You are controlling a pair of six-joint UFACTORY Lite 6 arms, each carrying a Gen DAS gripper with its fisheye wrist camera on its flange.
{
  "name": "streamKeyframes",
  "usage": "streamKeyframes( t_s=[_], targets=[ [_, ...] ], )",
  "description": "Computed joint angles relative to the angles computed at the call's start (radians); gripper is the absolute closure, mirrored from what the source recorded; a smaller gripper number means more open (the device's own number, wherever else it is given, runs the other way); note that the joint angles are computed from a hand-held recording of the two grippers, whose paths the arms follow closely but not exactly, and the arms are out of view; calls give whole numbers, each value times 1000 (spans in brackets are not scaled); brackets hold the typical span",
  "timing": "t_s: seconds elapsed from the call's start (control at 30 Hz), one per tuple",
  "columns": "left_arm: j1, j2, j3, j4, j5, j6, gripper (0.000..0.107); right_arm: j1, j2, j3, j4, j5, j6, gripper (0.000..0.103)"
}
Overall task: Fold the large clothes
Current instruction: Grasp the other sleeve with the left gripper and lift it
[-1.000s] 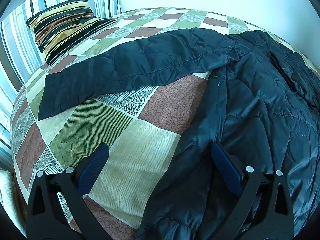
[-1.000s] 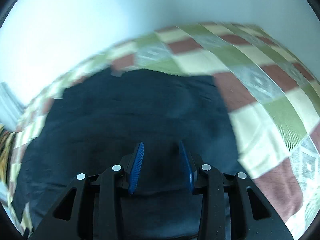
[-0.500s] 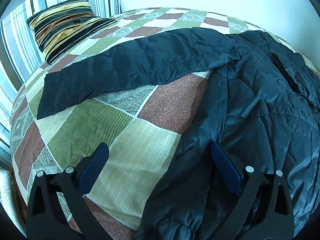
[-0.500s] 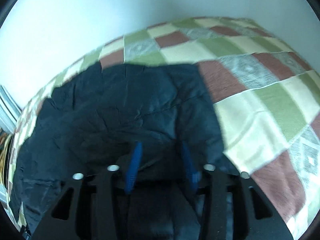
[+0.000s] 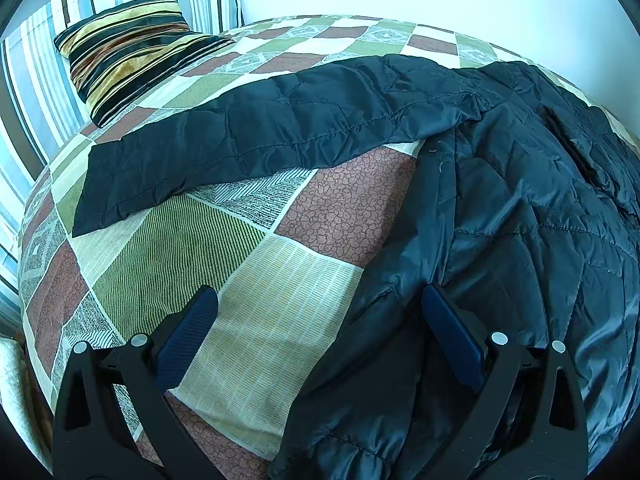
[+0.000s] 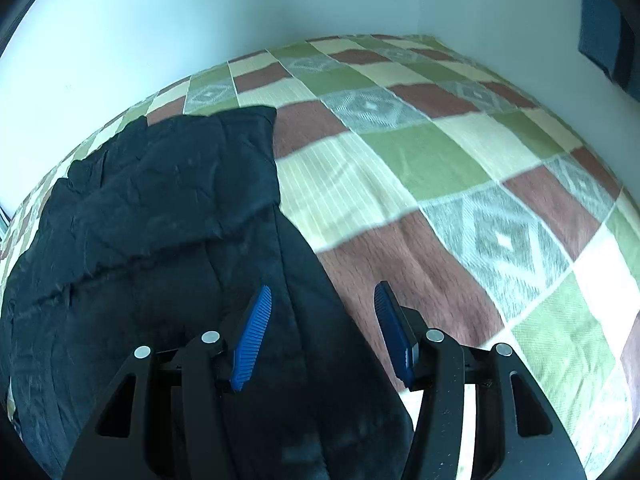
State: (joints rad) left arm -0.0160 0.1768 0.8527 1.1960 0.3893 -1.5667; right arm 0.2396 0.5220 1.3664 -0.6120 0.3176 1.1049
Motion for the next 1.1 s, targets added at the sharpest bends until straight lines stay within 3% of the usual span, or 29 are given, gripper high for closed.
streamKeyframes(
  t_s=[0.17,0.23,0.37,0.43,0.6,0.87,1.1],
  targets=[
    [-4,6,4,0,8,-2,6,-34,-16,-94,126,-125,-106,47],
    [-10,8,7,4,19,-6,6,-29,-16,-107,68,-137,-39,46],
    [-14,15,13,3,27,-4,6,5,4,-99,-167,-106,188,44],
    [-11,20,18,-11,24,12,6,13,6,-95,-205,-89,220,43],
    [-7,23,18,-6,20,7,6,24,-12,-46,-65,-13,71,43],
    [-3,26,24,-31,13,29,6,44,142,304,31,121,-92,43],
    [44,30,30,-137,-56,133,6,49,513,803,94,318,-236,43]
  ],
)
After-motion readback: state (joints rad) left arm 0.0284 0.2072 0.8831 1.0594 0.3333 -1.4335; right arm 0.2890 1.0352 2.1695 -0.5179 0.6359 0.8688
